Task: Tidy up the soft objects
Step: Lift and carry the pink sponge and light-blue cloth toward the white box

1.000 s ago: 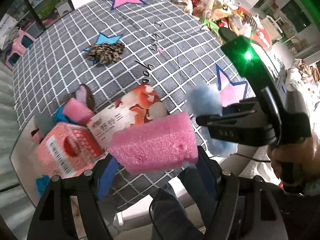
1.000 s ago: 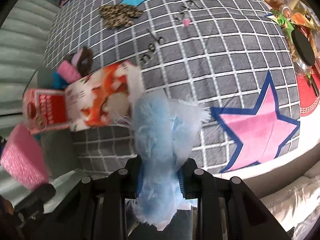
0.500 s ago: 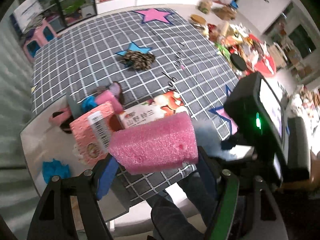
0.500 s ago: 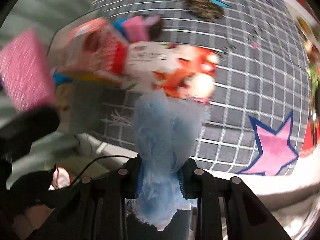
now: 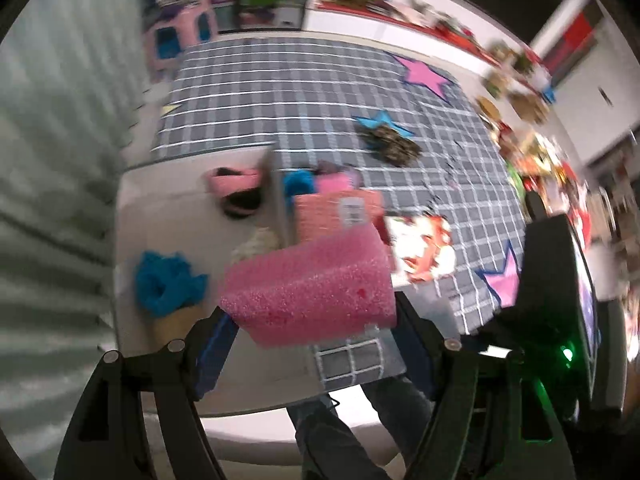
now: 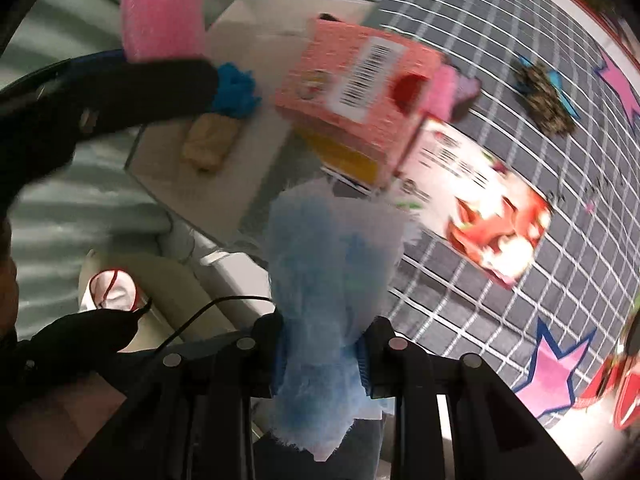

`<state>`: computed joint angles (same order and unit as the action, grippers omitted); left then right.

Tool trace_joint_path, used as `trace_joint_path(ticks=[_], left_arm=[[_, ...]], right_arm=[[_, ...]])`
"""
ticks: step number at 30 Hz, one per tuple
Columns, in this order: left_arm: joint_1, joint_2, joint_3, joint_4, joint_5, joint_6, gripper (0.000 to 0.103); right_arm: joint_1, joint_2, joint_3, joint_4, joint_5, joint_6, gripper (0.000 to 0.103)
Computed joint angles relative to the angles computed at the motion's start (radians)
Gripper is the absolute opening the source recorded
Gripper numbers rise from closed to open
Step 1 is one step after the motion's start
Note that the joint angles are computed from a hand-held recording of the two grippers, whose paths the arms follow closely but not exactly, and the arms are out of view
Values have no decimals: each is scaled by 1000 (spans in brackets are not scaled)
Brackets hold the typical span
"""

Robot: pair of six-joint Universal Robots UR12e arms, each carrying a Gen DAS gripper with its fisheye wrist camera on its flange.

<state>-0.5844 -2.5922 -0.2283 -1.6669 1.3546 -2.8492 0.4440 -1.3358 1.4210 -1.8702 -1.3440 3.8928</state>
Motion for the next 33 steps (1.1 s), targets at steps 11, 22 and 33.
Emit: trace_joint_path(ticks=[11,22,33], left_arm=[[47,33,-84,52,62,-167,77],[68,77,-179,128,95,-249,77],[82,71,-169,141,113,-302,77]], right_arm=[[8,75,-119,33,5,-135,30],[6,147,-232,59,0,-192,30],[-15,187,-286,61,-9,-182,30]])
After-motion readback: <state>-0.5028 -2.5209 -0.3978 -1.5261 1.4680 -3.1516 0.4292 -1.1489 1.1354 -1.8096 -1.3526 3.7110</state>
